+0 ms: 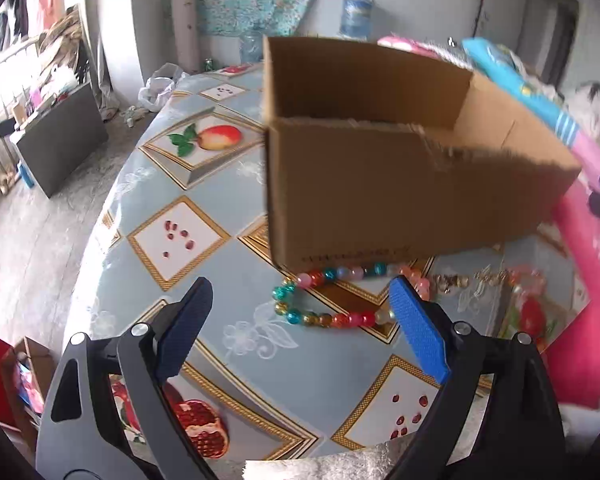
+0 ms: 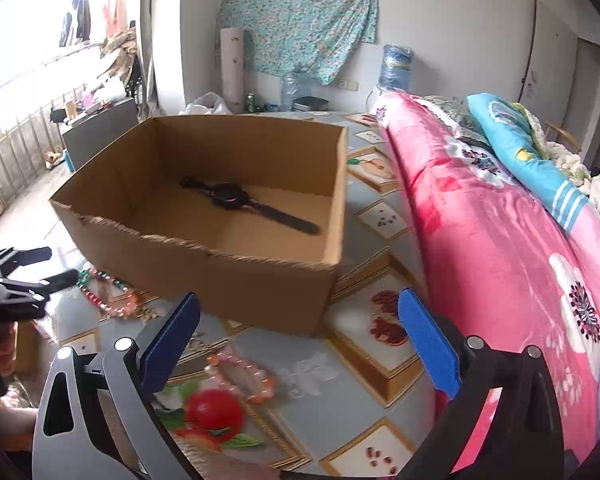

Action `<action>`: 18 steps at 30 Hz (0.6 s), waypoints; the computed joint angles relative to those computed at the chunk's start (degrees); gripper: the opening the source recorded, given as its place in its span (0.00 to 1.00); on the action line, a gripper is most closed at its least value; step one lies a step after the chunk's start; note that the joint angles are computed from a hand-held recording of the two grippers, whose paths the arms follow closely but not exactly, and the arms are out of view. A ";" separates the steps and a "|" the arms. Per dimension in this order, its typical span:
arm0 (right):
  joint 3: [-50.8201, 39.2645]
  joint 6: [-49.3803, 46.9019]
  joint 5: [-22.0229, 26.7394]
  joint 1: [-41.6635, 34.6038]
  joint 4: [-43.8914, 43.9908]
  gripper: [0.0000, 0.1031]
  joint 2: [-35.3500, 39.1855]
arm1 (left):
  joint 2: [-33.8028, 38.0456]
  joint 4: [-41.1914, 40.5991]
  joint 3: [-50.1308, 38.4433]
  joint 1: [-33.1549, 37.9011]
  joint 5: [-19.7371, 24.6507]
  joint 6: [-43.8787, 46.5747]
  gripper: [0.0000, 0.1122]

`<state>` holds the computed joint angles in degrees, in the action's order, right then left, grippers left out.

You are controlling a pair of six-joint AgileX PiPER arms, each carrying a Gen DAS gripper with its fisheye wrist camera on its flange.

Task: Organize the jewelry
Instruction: 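Withdraw both open tools from the box back over the table, then reach the right tool to the multicolour bead bracelet and close on it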

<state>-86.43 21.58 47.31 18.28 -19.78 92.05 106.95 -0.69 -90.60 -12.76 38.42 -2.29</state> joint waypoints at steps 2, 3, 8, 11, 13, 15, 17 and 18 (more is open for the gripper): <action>0.75 1.81 -0.43 1.84 -2.19 0.94 -0.28 | 1.26 4.37 -0.34 -1.68 0.14 -3.49 0.77; 1.41 2.51 -0.99 2.51 -2.86 0.94 -0.63 | 2.05 5.07 -0.84 -2.05 0.53 -4.32 0.77; 4.07 6.42 -4.35 4.12 -4.71 0.94 -2.64 | 3.29 2.76 -0.26 -1.69 0.39 -4.30 0.78; 5.72 7.64 -6.76 4.50 -5.45 0.94 -3.94 | 2.65 -1.44 0.75 -0.41 1.37 -1.07 0.83; 6.32 8.69 -7.80 5.04 -6.69 0.94 -4.41 | 1.73 -0.58 1.95 -0.87 2.74 0.16 0.85; 6.68 9.11 -8.94 5.57 -7.55 0.94 -4.76 | 0.12 4.49 5.11 -2.44 0.77 -0.40 0.85; 6.80 8.96 -9.88 6.15 -7.88 0.94 -5.02 | -0.79 1.23 6.07 -1.51 1.74 1.70 0.85; 7.15 9.04 -10.61 6.45 -8.10 0.94 -5.31 | -1.11 0.94 6.26 -1.20 2.44 1.75 0.85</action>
<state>-79.28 30.61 36.70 24.73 -27.88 86.74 105.83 0.25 -84.34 -13.96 40.85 -0.53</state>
